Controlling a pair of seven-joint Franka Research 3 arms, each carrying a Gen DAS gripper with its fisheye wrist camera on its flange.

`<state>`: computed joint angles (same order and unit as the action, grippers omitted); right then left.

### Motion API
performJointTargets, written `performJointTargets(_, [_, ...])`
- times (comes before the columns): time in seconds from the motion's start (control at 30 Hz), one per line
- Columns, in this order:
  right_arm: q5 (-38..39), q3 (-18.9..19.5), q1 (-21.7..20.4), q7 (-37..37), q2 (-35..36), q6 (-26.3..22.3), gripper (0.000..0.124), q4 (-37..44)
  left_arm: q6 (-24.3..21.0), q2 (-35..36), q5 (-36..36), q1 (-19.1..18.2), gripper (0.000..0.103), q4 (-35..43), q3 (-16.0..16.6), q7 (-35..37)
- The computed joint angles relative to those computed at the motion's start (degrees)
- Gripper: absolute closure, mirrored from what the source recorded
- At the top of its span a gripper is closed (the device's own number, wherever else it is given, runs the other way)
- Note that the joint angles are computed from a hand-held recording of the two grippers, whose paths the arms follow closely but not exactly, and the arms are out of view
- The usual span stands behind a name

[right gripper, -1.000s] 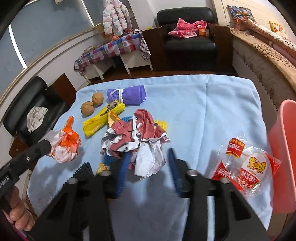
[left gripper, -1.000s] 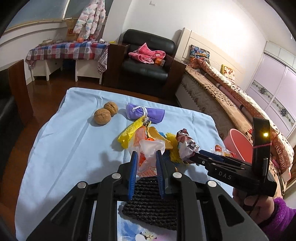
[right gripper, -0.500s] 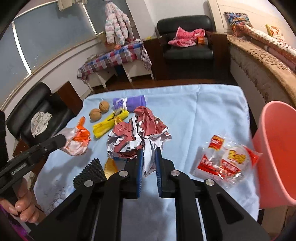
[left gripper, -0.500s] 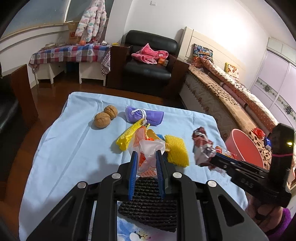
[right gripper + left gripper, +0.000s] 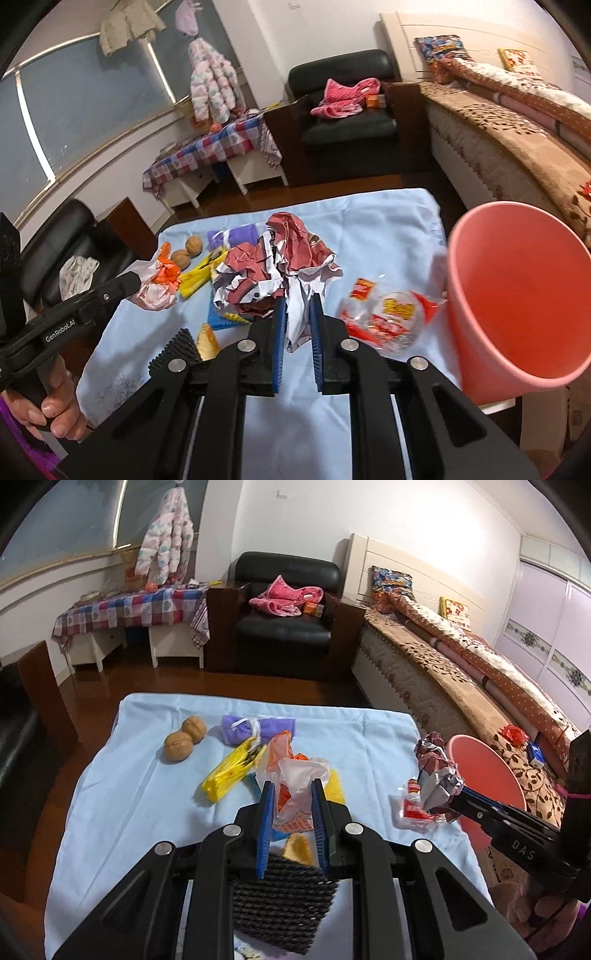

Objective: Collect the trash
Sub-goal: 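Grasp the white plastic bag with the left tool while the right grasps crumpled red-white paper, then carry the bag and crumpled paper over the pink bucket with both tools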

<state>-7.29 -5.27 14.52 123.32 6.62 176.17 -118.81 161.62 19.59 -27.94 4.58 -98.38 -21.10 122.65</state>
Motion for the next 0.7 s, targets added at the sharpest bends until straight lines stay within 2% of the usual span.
performJointTargets(0.13, [-7.5,-3.3,1.2,7.8,-2.0,0.9,0.111,-2.4,0.5,-0.4,0.5,-0.9,0.084,-0.1,-0.5,0.3])
performJointTargets(0.3, [-17.6,-3.8,-1.0,17.8,-4.3,1.3,0.111,-4.8,0.8,-0.6,1.1,-2.2,0.084,0.1,-1.1,0.8])
performJointTargets(0.7, [-37.1,1.2,-11.9,36.9,-8.8,0.6,0.111,-8.7,0.3,0.9,4.2,-6.0,0.084,3.0,-2.5,0.7])
